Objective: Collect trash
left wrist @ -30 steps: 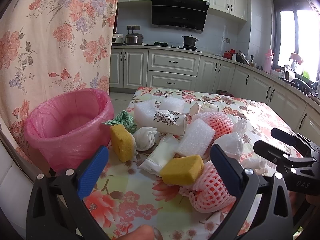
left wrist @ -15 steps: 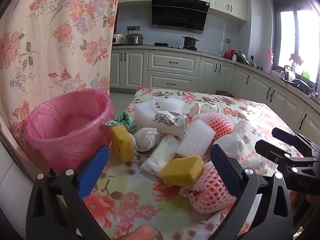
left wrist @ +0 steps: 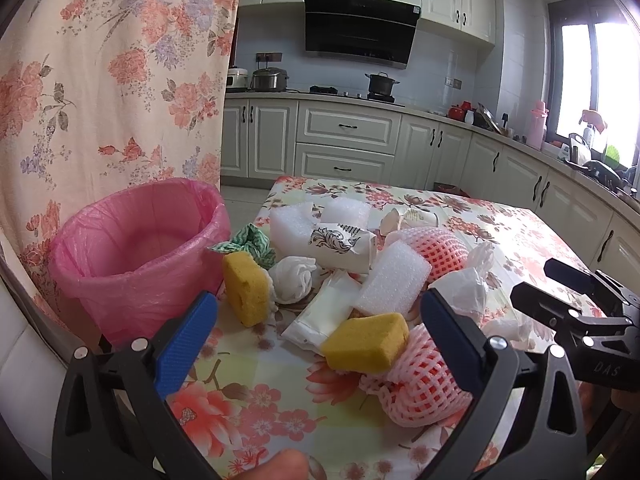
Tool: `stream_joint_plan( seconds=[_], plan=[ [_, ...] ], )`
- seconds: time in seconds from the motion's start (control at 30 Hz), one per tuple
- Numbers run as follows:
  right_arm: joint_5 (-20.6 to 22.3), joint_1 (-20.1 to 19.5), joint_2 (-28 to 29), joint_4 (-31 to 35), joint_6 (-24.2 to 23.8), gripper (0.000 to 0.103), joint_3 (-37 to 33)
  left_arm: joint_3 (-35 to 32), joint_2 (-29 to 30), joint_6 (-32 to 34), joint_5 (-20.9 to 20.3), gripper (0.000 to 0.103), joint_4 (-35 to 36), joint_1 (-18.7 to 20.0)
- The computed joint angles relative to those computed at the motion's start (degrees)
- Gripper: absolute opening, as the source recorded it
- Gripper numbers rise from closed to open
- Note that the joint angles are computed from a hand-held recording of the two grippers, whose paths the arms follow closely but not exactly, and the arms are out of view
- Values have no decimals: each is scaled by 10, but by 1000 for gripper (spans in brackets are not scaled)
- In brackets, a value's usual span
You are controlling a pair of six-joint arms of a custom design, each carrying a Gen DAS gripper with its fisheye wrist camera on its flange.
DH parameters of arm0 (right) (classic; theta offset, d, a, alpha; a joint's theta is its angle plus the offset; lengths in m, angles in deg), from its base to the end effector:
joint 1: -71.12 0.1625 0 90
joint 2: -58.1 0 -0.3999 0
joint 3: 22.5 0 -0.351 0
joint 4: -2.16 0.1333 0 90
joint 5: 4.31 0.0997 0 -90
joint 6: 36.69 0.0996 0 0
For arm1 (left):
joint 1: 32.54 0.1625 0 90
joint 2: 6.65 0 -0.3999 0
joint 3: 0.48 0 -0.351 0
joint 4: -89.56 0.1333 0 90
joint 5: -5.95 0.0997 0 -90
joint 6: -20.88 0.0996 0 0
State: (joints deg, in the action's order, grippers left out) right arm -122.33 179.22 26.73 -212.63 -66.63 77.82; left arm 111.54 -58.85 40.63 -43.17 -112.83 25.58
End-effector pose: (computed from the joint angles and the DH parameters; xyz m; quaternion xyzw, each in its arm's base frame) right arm 0.2675 -0.5399 0.0762 0.2454 -0.8292 0.4298 0.2596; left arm -0.1177 -0.5650 0.2085 0.2266 0.8237 -0.4457 0.2675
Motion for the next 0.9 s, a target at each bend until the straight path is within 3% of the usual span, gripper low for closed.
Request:
stream_joint_plan(
  seconds=[0.9],
  plan=[
    [1, -1, -1, -1, -1, 84, 2, 1, -2, -4, -11, 98, 3, 2]
  ],
)
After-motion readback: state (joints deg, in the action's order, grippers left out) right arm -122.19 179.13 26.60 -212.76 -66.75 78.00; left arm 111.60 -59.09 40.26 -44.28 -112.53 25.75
